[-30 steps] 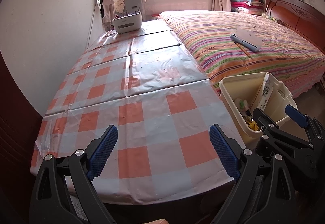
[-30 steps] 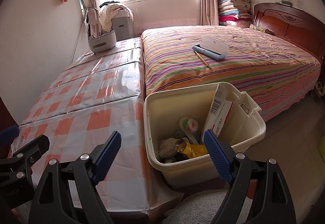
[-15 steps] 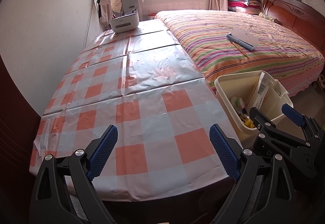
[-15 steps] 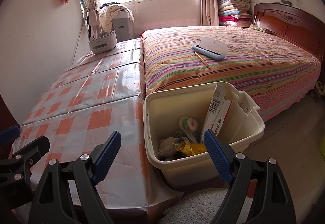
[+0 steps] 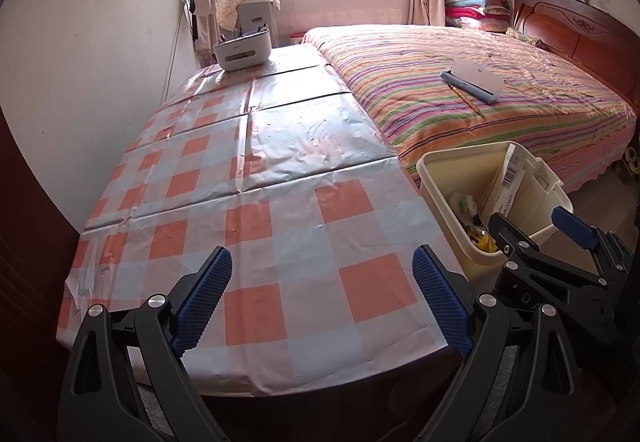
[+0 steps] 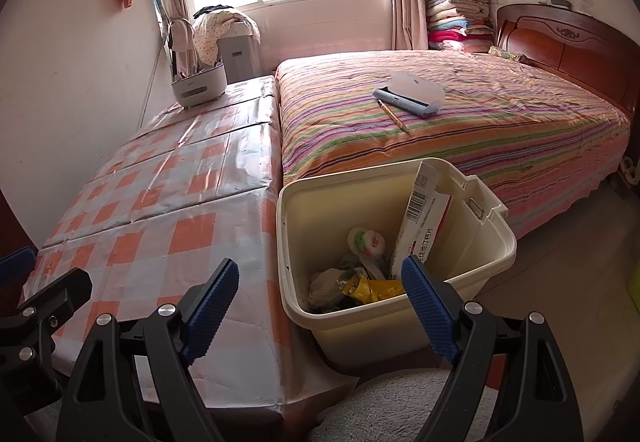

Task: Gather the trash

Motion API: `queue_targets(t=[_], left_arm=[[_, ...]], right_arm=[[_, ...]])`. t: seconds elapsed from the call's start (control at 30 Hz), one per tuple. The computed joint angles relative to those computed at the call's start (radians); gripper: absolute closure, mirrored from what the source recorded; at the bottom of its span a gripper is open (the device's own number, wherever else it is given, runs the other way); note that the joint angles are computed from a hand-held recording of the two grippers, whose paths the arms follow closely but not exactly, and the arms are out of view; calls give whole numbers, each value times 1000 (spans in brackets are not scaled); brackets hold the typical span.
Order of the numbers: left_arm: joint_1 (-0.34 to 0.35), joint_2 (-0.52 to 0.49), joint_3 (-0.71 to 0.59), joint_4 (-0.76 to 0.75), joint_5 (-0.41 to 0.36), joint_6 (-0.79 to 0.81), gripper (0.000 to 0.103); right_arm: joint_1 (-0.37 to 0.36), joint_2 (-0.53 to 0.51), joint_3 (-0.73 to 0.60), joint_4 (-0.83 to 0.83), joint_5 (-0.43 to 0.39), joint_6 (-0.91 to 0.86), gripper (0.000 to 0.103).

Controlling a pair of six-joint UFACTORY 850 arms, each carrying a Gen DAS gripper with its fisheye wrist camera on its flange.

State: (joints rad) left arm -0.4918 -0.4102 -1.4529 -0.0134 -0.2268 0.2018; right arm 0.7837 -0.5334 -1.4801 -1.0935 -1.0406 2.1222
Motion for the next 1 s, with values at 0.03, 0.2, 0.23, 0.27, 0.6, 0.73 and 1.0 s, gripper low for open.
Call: queue_targets(t=[0.03,0.2,0.23,0.27,0.6,0.73,1.0], left_arm=[[0,-1,-2,0,-4,0,13],[-1,-4,-6,1,-17,0,13],[-1,-5,-6,-2,-17,2,13],[-1,-6,-7,2,-20,-1,13],[4,-15,-20,-41,-35,28,13],[6,-17,-22,-62,-37,47,13],[6,-20,-27,-64,-43,55,13]], right_arm=[[-1,2,3,-1,2,2,22],[0,4,8,-1,3,5,22],[0,6,11,-3,3,8,22],[0,6,11,-3,3,8,22],[-3,8,20,-3,6,12,22],[-5,7,22,-3,11,12,22],[-6,6,23,-2,12,12,22]])
